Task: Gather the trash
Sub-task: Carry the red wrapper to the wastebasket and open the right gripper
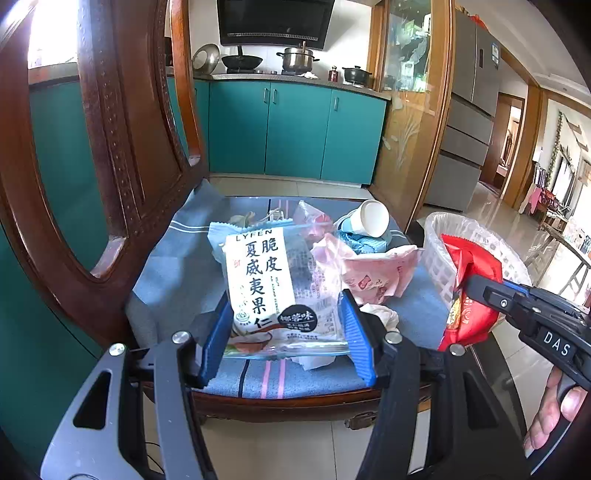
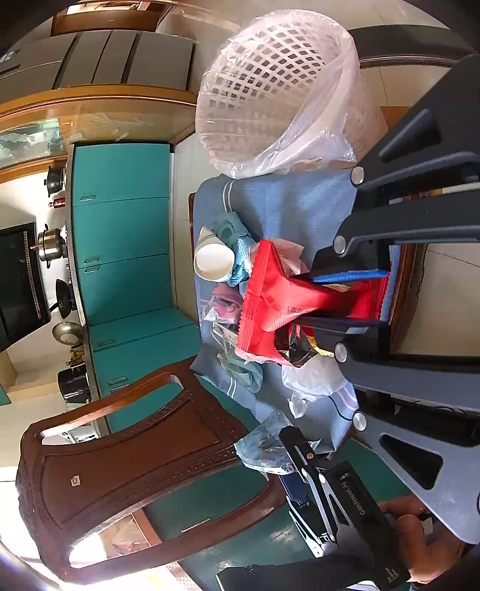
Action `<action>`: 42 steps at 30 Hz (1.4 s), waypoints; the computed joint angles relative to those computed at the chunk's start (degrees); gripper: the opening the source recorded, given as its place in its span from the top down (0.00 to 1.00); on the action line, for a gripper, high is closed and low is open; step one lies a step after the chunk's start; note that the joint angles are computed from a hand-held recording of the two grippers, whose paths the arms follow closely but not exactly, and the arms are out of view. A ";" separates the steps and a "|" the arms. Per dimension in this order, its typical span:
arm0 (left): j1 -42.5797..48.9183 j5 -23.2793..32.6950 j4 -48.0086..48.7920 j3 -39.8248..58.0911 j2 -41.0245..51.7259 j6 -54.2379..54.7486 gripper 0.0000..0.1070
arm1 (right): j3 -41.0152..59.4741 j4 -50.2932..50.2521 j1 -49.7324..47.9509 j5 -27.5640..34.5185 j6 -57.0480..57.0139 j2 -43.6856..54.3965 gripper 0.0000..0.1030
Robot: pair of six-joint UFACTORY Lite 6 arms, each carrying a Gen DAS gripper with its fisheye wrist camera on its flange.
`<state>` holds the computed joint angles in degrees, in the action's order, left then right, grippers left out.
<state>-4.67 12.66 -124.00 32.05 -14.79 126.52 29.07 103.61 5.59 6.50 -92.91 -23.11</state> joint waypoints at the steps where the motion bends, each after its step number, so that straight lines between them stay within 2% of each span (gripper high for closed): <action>1: -0.11 -0.08 -0.02 0.01 -0.01 0.05 0.46 | -0.08 1.38 0.10 -0.15 -1.32 -0.06 0.84; 5: -0.49 -0.59 0.97 0.13 -0.46 -0.95 0.46 | -0.08 8.68 0.42 -0.19 -8.62 0.65 0.84; 42: -0.16 -0.53 -1.63 0.61 1.33 2.58 0.46 | 0.10 5.48 0.30 -0.22 -5.96 1.03 0.84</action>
